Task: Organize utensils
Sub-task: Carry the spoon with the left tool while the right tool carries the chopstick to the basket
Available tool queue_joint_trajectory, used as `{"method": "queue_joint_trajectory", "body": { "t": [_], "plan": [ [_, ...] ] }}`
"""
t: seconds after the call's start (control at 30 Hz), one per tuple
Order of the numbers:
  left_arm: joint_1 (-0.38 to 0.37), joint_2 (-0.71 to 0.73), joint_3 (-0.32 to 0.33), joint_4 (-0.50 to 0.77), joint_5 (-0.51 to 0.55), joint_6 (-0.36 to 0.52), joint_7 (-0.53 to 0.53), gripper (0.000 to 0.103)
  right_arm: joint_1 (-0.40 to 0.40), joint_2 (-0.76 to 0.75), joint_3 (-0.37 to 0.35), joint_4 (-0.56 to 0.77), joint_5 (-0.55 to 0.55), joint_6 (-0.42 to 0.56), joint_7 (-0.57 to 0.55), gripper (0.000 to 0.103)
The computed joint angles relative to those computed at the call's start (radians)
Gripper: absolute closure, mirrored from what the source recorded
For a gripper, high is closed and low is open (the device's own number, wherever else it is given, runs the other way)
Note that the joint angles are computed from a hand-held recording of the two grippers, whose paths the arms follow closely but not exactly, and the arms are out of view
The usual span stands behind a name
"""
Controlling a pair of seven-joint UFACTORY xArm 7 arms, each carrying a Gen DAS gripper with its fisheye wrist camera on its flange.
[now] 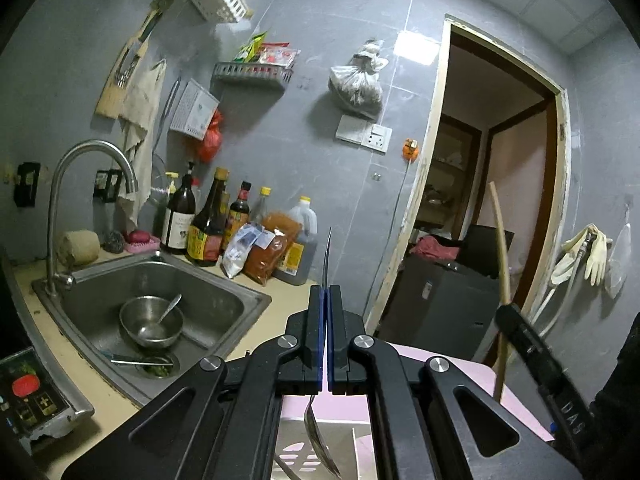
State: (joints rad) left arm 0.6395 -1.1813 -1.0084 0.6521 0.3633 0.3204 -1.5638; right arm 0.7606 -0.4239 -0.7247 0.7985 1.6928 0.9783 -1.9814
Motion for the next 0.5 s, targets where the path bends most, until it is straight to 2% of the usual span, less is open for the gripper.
{"method": "queue_joint_trajectory", "body": {
  "t": [0.1,0.33,0.5],
  "plan": [
    [0.011,-0.022,-0.019,0.005,0.012,0.007,0.001,0.103,-0.04,0.013,0.026,-0.008,-0.003,0.017,-0.006,0.098],
    [0.025,-0.019,-0.025,-0.001,0.009,-0.039,0.023,0.103,-0.13,0.037,0.09,-0.015,-0.008,0.056,-0.001,0.098],
    [0.03,-0.019,-0.044,0.001,0.003,-0.032,0.031,0.103,-0.195,0.053,0.131,-0.02,-0.012,0.089,0.003,0.098]
  ]
}}
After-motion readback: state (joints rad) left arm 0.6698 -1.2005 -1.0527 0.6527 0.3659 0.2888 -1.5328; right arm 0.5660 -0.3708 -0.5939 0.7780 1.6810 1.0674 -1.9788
